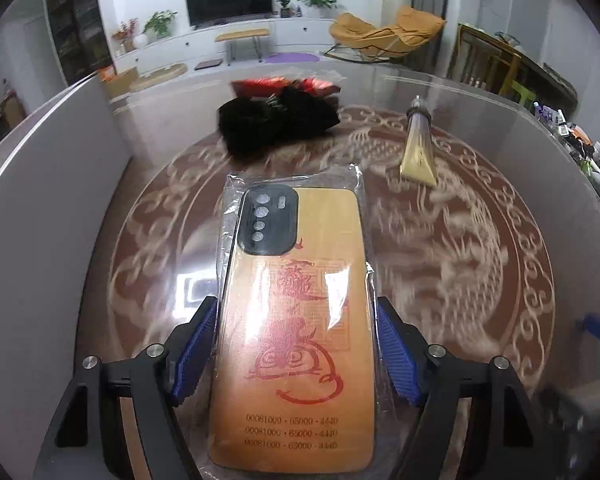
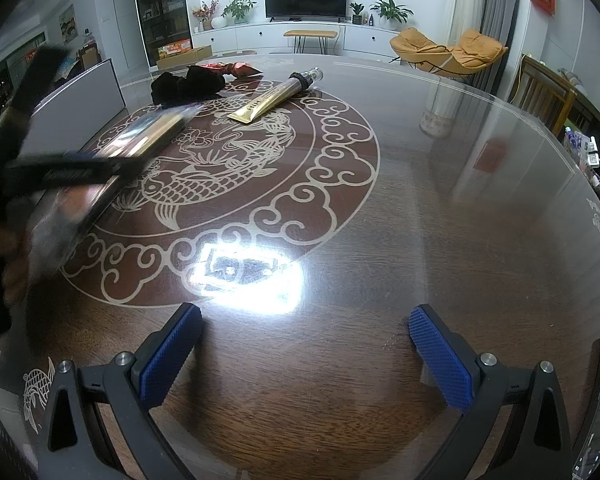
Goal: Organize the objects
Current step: 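Grasp the bagged orange phone case with the left gripper, then grasp the gold HH tube with the right gripper while the left gripper holds the phone case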
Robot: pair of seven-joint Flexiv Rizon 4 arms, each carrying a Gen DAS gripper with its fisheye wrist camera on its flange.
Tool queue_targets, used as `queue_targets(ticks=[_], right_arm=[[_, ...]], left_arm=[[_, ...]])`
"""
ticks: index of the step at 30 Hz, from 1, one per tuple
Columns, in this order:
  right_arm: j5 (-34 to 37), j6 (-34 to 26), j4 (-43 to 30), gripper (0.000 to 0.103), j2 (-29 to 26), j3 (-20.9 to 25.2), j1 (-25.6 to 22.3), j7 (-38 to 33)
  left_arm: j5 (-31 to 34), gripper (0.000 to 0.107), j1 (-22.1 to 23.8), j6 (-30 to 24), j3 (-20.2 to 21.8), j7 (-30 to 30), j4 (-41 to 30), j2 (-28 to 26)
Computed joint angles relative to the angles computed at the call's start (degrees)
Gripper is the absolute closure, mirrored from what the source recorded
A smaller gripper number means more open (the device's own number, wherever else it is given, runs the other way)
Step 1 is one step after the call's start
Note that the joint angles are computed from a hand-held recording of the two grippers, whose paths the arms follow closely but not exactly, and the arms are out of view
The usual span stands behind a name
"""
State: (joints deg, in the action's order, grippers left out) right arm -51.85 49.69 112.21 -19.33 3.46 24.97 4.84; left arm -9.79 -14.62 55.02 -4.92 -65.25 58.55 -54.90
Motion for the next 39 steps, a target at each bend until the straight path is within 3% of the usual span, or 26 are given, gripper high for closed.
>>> queue_targets(ticks=[7,9,12,14,39], right_arm=[[-0.02,-0.01,-0.01,0.000,-0.02,0.03,-0.02,0.04],[-0.03,-0.01,0.00,0.000,-0.02,0.03,-0.02,0.07],[-0.01,-0.04,-0.03,0.000,-0.03,0.03,-0.02,0.07],[-0.02,-0.04,-0.02,0.000,-0.03,0.03,-0.02,0.08],[-0.03,-0.10,-0.06,0.000,-0.08,0.02,0.02,0.20]], left_arm=[[-0.84,0.032,3.22,9.97,-1.37,0.31,20.89,10.97],[-1.38,0.025,4.15,12.21,-2.29,1.83,23.74,12.11],[-2.03,0.007,4.00,12.67,-1.89,1.70,23.64,11.68],[-2.12,0.004,3.88,12.45,-1.54,1.54,23.75,11.76],[-2.75,0.004,3.81,14.05,-1.81,1.84,24.43,11.64]])
